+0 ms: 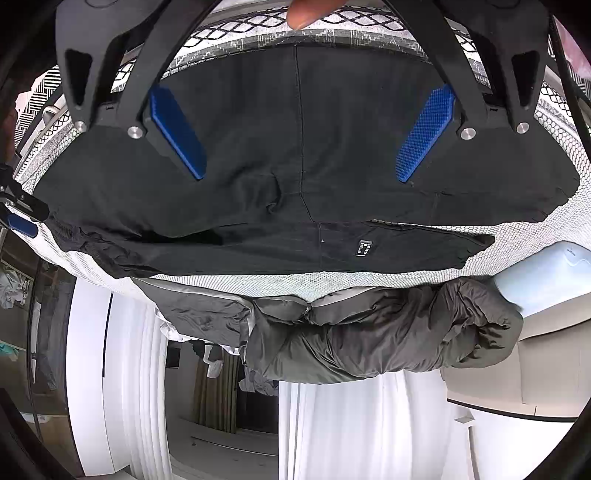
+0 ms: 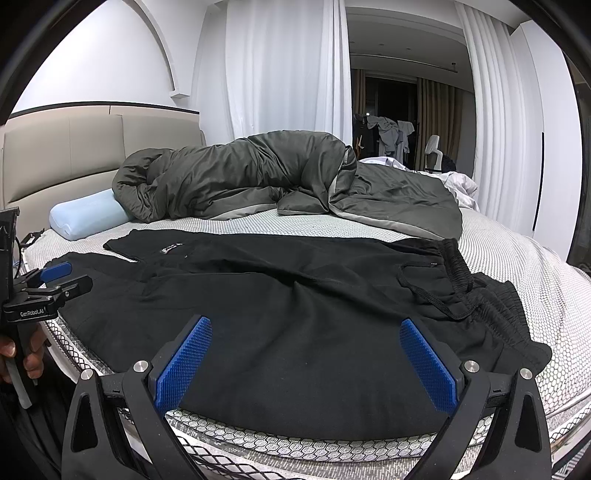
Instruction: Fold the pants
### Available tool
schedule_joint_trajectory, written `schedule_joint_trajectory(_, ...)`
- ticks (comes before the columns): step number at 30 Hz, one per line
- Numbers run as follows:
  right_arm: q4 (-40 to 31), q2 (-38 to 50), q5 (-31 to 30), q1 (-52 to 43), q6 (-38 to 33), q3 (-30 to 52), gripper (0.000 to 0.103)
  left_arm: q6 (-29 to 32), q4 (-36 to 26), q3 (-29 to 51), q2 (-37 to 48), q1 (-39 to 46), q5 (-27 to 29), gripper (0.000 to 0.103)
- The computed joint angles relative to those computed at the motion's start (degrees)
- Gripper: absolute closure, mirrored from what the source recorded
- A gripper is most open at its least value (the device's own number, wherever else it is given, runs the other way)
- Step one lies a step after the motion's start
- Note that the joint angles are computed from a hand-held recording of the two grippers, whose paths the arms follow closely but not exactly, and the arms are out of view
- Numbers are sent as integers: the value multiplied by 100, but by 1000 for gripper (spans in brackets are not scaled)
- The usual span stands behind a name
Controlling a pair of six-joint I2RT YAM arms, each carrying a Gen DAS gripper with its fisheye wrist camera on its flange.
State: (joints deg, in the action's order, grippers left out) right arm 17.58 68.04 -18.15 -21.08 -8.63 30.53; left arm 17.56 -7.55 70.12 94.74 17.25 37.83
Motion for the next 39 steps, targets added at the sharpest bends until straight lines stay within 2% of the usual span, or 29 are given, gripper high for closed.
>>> schedule_joint_trajectory(20, 26, -8, -5, -15, -4, -9, 0, -11, 13, 3, -7, 9, 29, 1)
schedule_joint_trajectory(27, -56, -57, -88, -83, 5, 25, 0, 66, -164, 91, -37, 63, 135, 1)
schedule_joint_trajectory(31, -161, -11, -233, -170, 61, 113, 0, 89, -428, 218, -27, 74, 15, 1)
schedule_joint_trajectory(36, -821, 227, -676, -511, 134, 622, 0, 70, -1094, 812, 191, 297, 317, 1)
schedule_joint_trajectory(39, -1439, 516, -965, -931, 24, 1196, 0, -19, -1227, 1237, 405, 448, 168, 1)
